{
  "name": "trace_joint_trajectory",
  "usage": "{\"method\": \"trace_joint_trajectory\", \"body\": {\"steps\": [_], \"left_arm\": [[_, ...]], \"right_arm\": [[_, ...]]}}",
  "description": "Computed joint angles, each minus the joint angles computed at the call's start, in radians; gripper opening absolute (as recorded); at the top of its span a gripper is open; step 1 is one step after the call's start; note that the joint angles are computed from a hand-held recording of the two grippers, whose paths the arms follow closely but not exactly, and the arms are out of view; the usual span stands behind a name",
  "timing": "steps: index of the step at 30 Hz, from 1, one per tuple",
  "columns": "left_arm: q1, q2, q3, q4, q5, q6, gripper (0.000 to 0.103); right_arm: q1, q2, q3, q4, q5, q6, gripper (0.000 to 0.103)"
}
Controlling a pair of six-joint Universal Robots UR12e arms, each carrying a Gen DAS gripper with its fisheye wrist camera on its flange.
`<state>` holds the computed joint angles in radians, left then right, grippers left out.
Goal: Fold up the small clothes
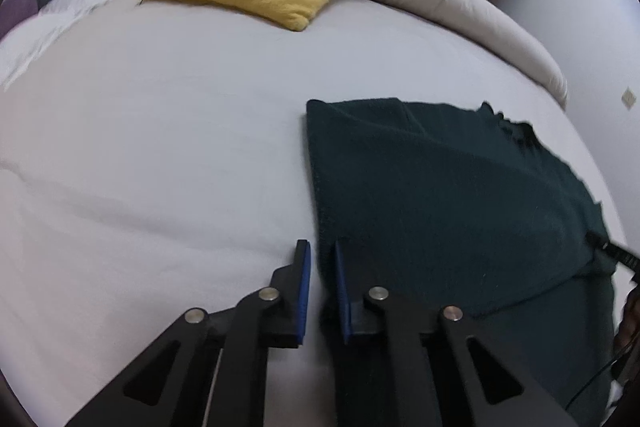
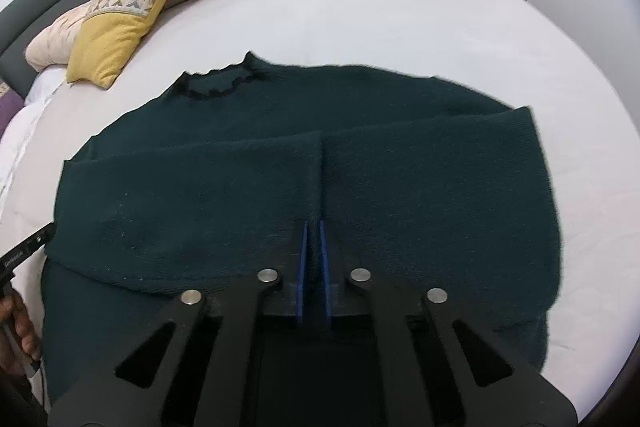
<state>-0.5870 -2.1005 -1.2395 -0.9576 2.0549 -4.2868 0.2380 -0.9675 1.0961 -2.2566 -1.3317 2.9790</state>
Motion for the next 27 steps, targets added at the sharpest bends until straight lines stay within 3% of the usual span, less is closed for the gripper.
{"method": "trace_joint_trajectory", "body": {"steps": [6, 8, 12, 13, 15, 16, 18, 23, 27], "left_arm": [[0.001, -0.018, 0.031, -0.057, 0.017, 0.035, 0.013], [0.0, -0.01, 0.023, -0.038, 0.016, 0.039, 0.013], [-0.022, 0.041, -0.034, 0.017, 0.02, -0.037, 0.016], [-0.033, 0.056, -0.051, 0.041, 0.025, -0.043, 0.022], [-0.061, 0.087, -0.09, 0.092, 0.038, -0.057, 0.045], [-0.074, 0.1, -0.107, 0.112, 0.037, -0.058, 0.059], [-0.105, 0.13, -0.15, 0.161, 0.023, -0.064, 0.063], [-0.16, 0.183, -0.263, 0.289, -0.15, -0.153, 0.064], [-0.203, 0.19, -0.301, 0.332, -0.214, -0.219, 0.063]], "right_arm": [[-0.02, 0.013, 0.02, -0.033, 0.064, 0.047, 0.003], [-0.028, 0.011, 0.018, -0.03, 0.098, 0.056, 0.006], [-0.05, -0.048, 0.08, -0.08, 0.116, 0.114, 0.015], [-0.061, -0.072, 0.111, -0.106, 0.146, 0.119, 0.02], [-0.082, -0.122, 0.174, -0.144, 0.184, 0.127, 0.051], [-0.092, -0.146, 0.209, -0.173, 0.204, 0.136, 0.057], [-0.123, -0.206, 0.302, -0.244, 0.276, 0.144, 0.063], [-0.189, -0.311, 0.433, -0.12, 0.427, 0.015, 0.063], [-0.237, -0.385, 0.529, -0.023, 0.495, -0.071, 0.063]]}}
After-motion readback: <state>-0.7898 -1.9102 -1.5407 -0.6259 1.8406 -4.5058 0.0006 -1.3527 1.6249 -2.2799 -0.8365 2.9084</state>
